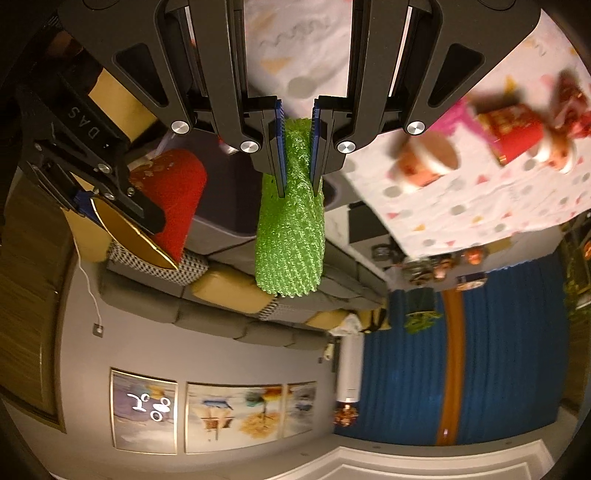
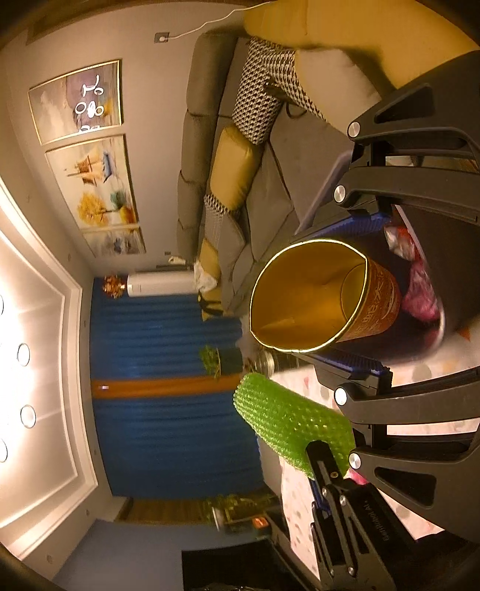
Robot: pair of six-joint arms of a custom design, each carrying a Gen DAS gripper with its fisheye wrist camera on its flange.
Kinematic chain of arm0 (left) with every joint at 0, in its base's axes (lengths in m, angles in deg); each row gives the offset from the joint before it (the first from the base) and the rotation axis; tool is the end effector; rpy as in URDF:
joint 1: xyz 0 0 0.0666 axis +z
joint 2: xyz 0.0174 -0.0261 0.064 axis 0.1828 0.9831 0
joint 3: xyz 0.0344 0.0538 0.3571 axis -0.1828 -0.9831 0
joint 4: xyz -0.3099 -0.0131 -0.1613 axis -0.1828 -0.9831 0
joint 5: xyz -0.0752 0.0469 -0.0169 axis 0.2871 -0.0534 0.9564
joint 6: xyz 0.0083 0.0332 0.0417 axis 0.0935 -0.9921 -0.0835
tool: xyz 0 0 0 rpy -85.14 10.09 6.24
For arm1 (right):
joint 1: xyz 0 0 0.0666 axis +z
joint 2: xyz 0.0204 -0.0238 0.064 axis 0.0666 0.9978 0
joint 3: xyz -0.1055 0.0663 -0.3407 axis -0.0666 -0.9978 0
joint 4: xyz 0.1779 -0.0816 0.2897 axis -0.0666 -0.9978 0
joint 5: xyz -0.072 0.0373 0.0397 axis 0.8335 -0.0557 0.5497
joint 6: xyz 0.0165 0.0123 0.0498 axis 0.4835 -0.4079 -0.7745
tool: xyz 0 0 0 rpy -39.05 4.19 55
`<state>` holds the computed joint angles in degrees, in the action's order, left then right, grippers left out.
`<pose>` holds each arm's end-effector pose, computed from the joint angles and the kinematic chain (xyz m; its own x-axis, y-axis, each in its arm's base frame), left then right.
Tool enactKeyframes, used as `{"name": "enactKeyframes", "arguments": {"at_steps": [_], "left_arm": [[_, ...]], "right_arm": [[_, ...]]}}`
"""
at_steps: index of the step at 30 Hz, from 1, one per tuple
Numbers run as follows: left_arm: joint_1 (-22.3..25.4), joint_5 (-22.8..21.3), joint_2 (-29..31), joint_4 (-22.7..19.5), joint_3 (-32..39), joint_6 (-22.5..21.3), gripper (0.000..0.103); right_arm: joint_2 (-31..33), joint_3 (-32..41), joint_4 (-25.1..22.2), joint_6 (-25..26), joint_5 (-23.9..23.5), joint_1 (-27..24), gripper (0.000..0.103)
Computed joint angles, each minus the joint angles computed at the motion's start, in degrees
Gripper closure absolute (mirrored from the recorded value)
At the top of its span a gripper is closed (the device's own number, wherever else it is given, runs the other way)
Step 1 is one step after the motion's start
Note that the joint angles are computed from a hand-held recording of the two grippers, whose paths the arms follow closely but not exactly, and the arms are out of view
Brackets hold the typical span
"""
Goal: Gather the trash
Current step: 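Carry the sleeve and gold-rimmed cup over the grey bin and open both tools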
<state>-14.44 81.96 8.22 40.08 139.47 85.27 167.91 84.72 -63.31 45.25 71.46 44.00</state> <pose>0.4650 -0.2229 0.3122 -0.4060 0.1614 -0.8995 0.5290 0.8441 -0.0873 0.3665 0.2735 0.3010 -0.2367 0.1150 -0.9648 0.2174 0.9741 0.0628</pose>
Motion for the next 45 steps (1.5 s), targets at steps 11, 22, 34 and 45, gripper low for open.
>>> {"name": "enactKeyframes", "arguments": {"at_steps": [11,22,34,45], "left_arm": [[-1.8,0.5,6.5,-0.8,6.2,0.2,0.093],[-1.8,3.3,9.4,-1.6,8.7,1.3,0.093],[-1.6,5.1,11.5,-2.9,10.4,0.8,0.092],[-0.3,8.2,14.1,-5.2,13.2,2.0,0.091]], "right_arm": [[1.8,-0.2,-0.2,-2.5,-1.3,-2.8,0.051],[2.4,0.8,-2.0,-4.0,-2.0,-3.1,0.050],[3.0,1.5,-3.3,-4.9,-3.8,-4.7,0.048],[4.0,2.2,-4.4,-5.9,-5.3,-5.4,0.046]]}}
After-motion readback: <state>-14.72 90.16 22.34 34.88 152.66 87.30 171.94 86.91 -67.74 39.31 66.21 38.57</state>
